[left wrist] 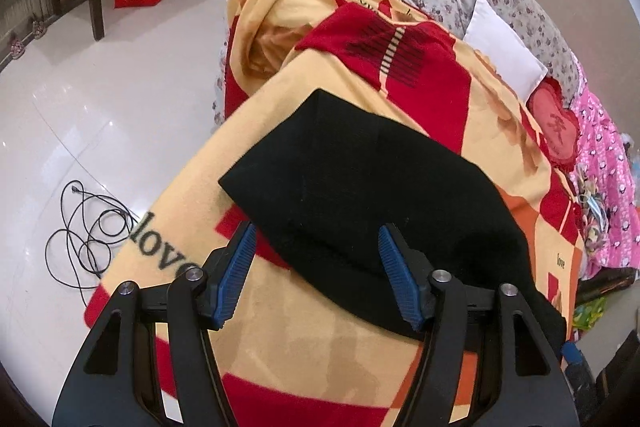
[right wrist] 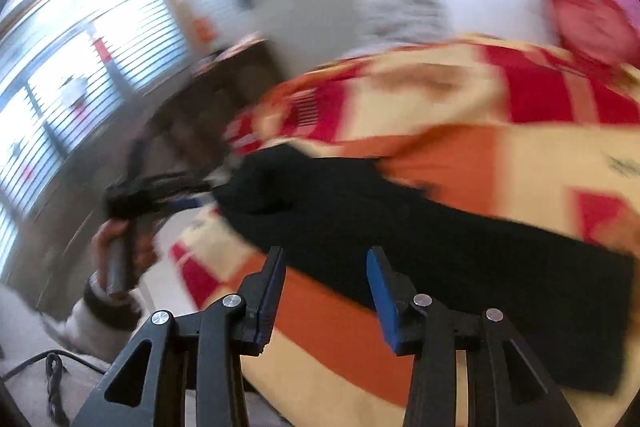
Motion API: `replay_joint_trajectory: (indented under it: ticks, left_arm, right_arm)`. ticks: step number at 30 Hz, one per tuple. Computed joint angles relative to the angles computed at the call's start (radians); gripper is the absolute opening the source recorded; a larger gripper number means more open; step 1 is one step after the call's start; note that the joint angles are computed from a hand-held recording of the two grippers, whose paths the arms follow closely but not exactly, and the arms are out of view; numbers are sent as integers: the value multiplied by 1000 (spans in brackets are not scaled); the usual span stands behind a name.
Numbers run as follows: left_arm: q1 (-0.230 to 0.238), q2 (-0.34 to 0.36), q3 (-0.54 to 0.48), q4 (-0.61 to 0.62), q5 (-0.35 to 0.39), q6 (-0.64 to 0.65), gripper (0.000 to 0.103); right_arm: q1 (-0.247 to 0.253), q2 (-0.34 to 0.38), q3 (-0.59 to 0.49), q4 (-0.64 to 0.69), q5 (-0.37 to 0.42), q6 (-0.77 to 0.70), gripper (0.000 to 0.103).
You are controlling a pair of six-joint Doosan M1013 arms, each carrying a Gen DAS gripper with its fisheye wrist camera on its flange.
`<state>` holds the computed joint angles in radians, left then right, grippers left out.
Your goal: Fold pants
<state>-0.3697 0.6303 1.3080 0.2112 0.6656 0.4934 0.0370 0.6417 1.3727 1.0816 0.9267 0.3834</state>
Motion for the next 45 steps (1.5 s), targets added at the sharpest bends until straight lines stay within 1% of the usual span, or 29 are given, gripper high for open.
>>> replay_joint_trajectory:
  ticks: [1, 3, 4, 5, 6, 8, 10, 12, 13, 14, 15, 16, 17, 19, 21, 22, 24, 26, 27, 29, 30, 31, 33, 38, 41, 42, 43, 44, 45]
  left_arm:
    - [2, 7, -7, -10, 0, 9, 65]
    - [7, 24, -29, -31, 18, 26, 65]
    - [9, 31, -38, -37, 24, 31, 65]
    - [13, 41, -52, -50, 36, 45, 65]
    - [15, 48, -62, -65, 42, 64, 65]
    - [17, 62, -85, -84, 56, 108, 66]
    - [24, 72, -105, -138, 72, 181, 66]
    - [31, 74, -111, -182, 58, 242, 65]
    - [34, 76, -115, -199, 55, 271, 59]
    - [36, 79, -123, -206, 63, 289, 53]
    - [38, 82, -133, -203, 77, 297, 44]
    - [41, 84, -139, -210, 82, 314, 38]
    - [46, 84, -142, -225, 81, 335, 35]
    - [49, 84, -146, -237, 82, 359, 33]
    - [49, 81, -145, -227, 86, 361, 33]
    - [49, 79, -143, -222, 87, 356, 33]
    - [55, 70, -131, -230, 82, 353, 33]
    - [64, 52, -105, -257, 49, 346, 33]
    - [68, 43, -91, -271, 28, 339, 36]
    - [73, 28, -70, -293, -10, 341, 53]
    - [75, 24, -63, -306, -26, 349, 67]
    - [76, 22, -58, -329, -38, 363, 70]
    - [76, 27, -65, -354, -28, 385, 70]
    - [74, 58, -103, -373, 27, 376, 70]
    - [71, 69, -118, -378, 8, 373, 70]
    - [70, 75, -126, -378, 1, 375, 70]
    - [70, 81, -134, -379, -1, 384, 64]
    - [68, 88, -145, -367, 4, 386, 55]
    - [64, 95, -160, -319, 27, 362, 33]
  right_arm:
    - [24, 22, -32, -29, 13, -5, 40]
    - [66, 47, -69, -73, 1, -11, 40]
    - [82, 77, -113, -85, 51, 2, 40]
    - [96, 95, -132, -82, 55, 8, 40]
    - [118, 102, -140, -110, 6, 7, 40]
    - [176, 97, -135, -277, -188, -17, 40]
    - [204, 104, -142, -391, -255, -34, 40]
    - [217, 110, -146, -451, -279, -79, 40]
    - [229, 110, -140, -498, -326, -93, 40]
    - [227, 106, -131, -506, -349, -116, 40]
    - [230, 108, -130, -515, -372, -134, 40]
    - [232, 117, -140, -518, -382, -152, 40]
    - [235, 127, -152, -532, -390, -148, 40]
    - [237, 154, -195, -567, -355, -122, 38]
    - [228, 180, -245, -518, -298, -140, 32]
    - [221, 193, -273, -500, -243, -121, 23]
    - [208, 217, -326, -453, -134, -55, 11]
    - [189, 249, -395, -394, -19, 40, 7]
    - [180, 264, -425, -358, 28, 76, 6]
    - [163, 286, -470, -284, 107, 124, 6]
    - [159, 294, -487, -254, 130, 142, 6]
    - [157, 295, -494, -232, 139, 151, 6]
    - [159, 295, -496, -232, 134, 164, 6]
    - [156, 299, -497, -218, 168, 213, 6]
    - [143, 306, -503, -162, 202, 231, 6]
    - [139, 310, -506, -139, 218, 240, 6]
    - [136, 311, -505, -120, 235, 248, 5]
    - [135, 311, -502, -110, 247, 250, 5]
    - [135, 309, -497, -102, 260, 247, 5]
